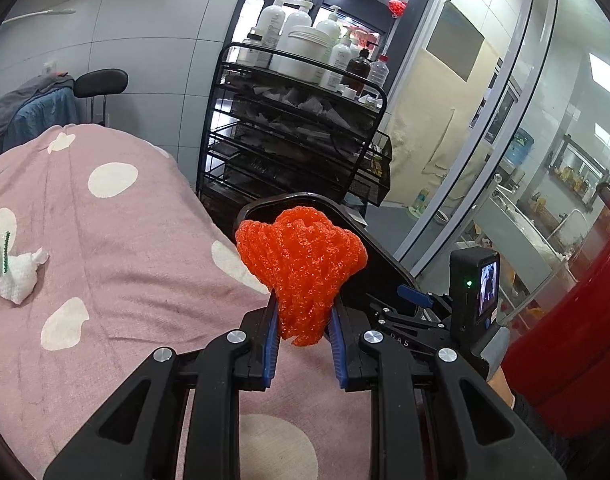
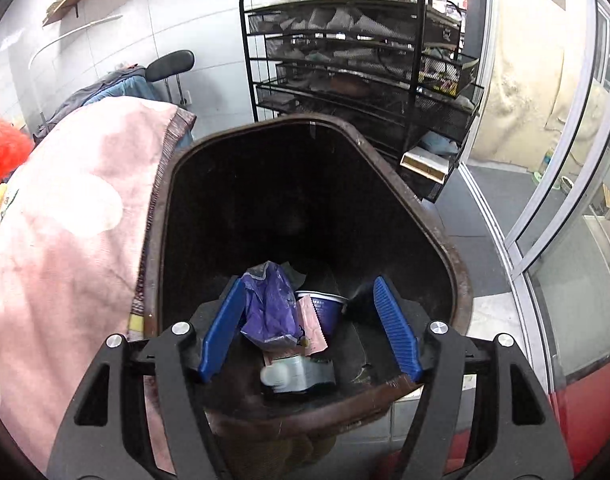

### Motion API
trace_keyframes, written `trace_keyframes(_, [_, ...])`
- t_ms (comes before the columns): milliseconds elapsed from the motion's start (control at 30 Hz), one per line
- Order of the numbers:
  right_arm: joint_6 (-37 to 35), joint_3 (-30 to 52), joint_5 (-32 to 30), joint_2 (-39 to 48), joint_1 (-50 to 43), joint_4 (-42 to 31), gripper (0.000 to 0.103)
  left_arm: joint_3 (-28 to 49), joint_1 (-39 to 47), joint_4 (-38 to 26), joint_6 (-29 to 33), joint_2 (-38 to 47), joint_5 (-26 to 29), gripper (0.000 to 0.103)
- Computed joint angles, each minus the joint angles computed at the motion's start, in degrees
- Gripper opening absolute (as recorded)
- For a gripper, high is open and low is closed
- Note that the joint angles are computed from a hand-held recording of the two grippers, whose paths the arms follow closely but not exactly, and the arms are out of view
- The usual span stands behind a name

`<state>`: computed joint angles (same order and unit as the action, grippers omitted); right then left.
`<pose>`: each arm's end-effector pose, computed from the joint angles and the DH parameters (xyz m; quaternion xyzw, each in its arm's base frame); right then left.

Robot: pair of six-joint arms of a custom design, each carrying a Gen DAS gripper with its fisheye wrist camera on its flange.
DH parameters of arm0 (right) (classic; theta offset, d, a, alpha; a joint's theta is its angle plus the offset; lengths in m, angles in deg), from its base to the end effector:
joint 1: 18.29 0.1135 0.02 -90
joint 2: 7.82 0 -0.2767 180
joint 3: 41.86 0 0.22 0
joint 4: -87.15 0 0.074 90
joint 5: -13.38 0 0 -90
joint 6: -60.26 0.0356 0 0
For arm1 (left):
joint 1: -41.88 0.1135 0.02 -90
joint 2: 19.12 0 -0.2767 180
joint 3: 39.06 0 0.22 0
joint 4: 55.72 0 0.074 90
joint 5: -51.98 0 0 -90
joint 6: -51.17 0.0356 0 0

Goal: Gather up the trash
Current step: 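Lower the orange knitted pad into the bin and open the left tool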

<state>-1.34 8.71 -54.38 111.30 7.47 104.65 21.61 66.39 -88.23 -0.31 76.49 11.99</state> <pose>0.2781 0.1193 0.0673 0.0856 0.9234 -0.0130 0.3740 0.2520 0.0849 0.1734 0.1904 0.8721 -0.2608 0.3677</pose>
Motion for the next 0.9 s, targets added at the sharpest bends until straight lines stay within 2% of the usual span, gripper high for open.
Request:
trace_keyframes(233, [1.9,-4.3,3.5,-5.0,3.0,0.5,0.074,1.6,-5.2,-0.3,-2.2,0.7,-1.1,0.022])
trace_keyframes(400, [3.8,-7.1,6.3,-8.0,5.2,0.4,0.078,2.5,-10.9,1.8,-5.7,1.8,-3.6,0.022])
trace_keyframes(567, [6.1,-9.7,7.6,-9.9,6.6,1.5,0.079,4.9,-16.8,2.6,-9.1,4.6,-7.1,0.022])
trace_keyframes(900, [10.6,-14.9,12.1,-12.1,10.0,3.5,0.08,7.6,-23.5,2.1,-11.3,8.7,-11.4,0.022])
